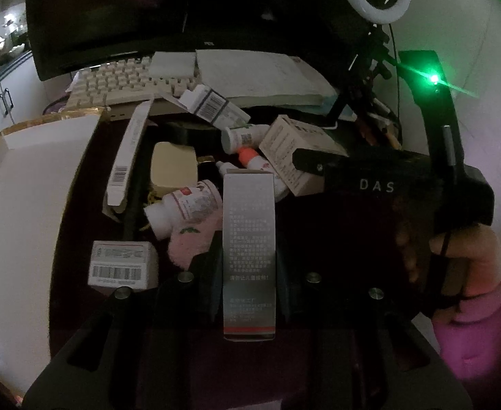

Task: Organize objects
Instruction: 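Grasp the tall white box with red end using the left tool, then grasp the pink plush bear with the right tool while the left tool carries the box toward the tray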

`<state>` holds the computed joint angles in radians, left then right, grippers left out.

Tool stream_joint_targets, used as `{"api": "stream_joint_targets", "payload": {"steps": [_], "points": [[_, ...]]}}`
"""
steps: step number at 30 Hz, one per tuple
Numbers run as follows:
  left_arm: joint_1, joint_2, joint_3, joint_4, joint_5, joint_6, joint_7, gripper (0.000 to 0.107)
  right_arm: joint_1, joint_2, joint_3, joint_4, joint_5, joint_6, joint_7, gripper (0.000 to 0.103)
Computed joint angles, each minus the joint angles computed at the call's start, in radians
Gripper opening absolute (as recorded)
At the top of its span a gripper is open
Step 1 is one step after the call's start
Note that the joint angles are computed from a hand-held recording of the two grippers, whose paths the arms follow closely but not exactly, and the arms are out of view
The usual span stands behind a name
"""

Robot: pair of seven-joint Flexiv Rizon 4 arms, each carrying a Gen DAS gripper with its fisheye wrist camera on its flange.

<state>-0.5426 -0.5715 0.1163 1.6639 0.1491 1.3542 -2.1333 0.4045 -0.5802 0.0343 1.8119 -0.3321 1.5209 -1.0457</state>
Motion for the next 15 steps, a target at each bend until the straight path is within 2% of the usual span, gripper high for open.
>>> {"api": "stream_joint_targets", "payload": {"steps": [3,7,9,13,15], "points": [[-0.003,0.015,0.008,0.015,0.006,-0.003,-0.008,0.026,0.022,0.015,-0.029,0.022,0.001,0.011,0.024,0.103],[-0.018,0.042,0.04,0.035,0.038,-0.017,-0.041,0.026,0.177,0.056,-0.208,0.112,-0.06,0.109,0.087,0.103],[-0.026,0.062,0.063,0.047,0.061,-0.029,-0.077,0.026,0.209,0.079,-0.228,0.149,-0.065,0.159,0.074,0.103],[-0.028,0.112,0.099,0.084,0.122,-0.018,-0.162,0.026,0.135,0.108,-0.093,0.171,-0.04,0.182,0.006,0.103],[-0.025,0.134,0.11,0.098,0.156,-0.014,-0.203,0.026,0.065,0.106,0.017,0.171,-0.026,0.176,-0.029,0.103]]}}
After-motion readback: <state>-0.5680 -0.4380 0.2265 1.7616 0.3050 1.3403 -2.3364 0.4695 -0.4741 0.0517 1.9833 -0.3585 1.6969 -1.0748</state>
